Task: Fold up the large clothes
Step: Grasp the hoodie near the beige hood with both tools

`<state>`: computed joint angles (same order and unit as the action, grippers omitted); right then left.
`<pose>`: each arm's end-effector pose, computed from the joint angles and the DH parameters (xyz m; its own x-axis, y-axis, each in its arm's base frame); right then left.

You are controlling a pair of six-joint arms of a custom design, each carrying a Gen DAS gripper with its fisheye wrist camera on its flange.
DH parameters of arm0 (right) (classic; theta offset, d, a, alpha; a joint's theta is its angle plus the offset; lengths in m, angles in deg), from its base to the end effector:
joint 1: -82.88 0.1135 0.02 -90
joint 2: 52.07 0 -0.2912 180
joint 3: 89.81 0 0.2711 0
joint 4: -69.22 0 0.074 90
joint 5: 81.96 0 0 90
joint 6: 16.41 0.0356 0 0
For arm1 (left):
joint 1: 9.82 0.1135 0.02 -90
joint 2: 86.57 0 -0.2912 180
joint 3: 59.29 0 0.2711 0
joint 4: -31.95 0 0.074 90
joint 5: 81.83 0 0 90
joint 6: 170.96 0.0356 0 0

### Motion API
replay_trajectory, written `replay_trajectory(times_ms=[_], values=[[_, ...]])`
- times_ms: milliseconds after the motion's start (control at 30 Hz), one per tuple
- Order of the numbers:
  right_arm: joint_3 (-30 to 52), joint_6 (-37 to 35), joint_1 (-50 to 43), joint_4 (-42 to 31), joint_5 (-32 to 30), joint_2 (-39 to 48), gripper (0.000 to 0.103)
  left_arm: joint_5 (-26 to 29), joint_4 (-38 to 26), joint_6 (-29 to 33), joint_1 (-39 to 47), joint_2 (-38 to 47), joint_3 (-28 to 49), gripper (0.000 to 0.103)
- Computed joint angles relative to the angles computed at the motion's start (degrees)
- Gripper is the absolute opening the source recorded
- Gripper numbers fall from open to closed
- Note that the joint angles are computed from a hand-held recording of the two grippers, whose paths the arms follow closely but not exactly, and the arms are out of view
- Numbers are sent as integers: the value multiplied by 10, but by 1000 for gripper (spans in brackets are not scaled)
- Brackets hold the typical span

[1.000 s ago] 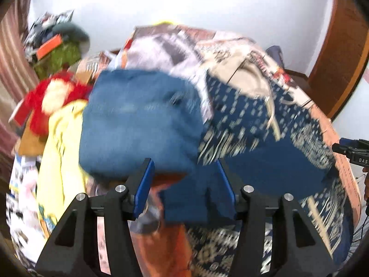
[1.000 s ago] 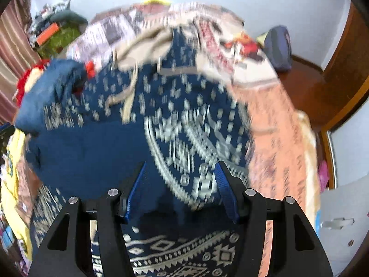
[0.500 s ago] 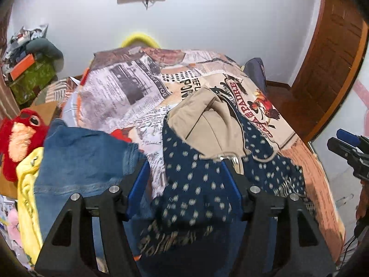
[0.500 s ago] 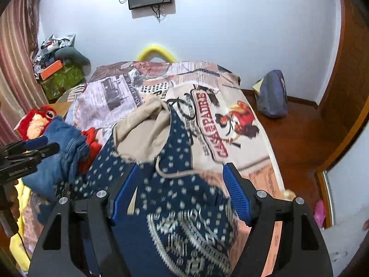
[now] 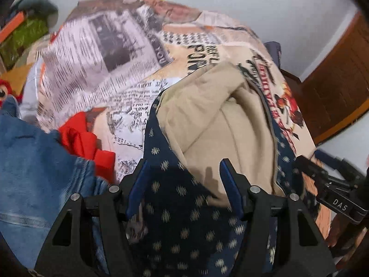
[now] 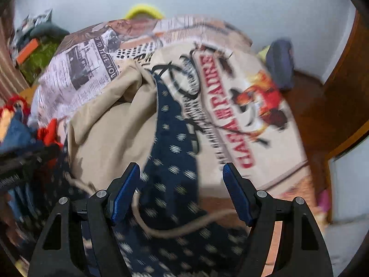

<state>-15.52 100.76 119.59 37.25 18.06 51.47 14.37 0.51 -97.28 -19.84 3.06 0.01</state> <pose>0.3061 0.2205 0.1686 -0.8632 -0.0828 -0.4980 -0.1431 0.9861 0.0842 0.2986 -0.0567 0.1714 -0.8954 -0.1255 -0.4272 -0.0295 0.9741 -0.2242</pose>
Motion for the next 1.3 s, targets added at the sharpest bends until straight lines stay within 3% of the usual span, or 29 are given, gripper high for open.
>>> replay_trajectory(times_ms=[67,167,300,367,433,500,600,700,867,1067,1200,1300], values=[[18,29,-15,11,-42,34,71,38,25,-23,24,30,2,62],[47,56,-28,17,-79,82,71,51,73,-66,45,57,-12,62],[29,58,-28,64,-78,97,69,27,82,-42,25,83,-1,61],[10,52,-29,87,-77,89,56,27,80,-29,11,105,9,47],[-8,53,-33,98,-89,78,26,28,95,-40,8,112,3,35],[-15,50,-39,94,-101,71,11,17,104,-45,5,103,-10,22],[-26,27,-28,80,-74,53,9,-1,85,-29,-3,81,-15,11],[-53,24,-27,88,-69,17,9,-11,65,-12,-14,20,-33,10],[-117,5,-4,75,-55,-116,8,-6,-8,29,-36,-123,-56,10],[-169,4,84,0,-4,-282,8,-23,-154,43,-96,-331,-76,10],[-205,41,164,-67,39,-377,8,-54,-255,14,-167,-445,-93,10],[-238,80,209,-97,63,-415,8,-113,-330,-45,-264,-525,-117,10]])
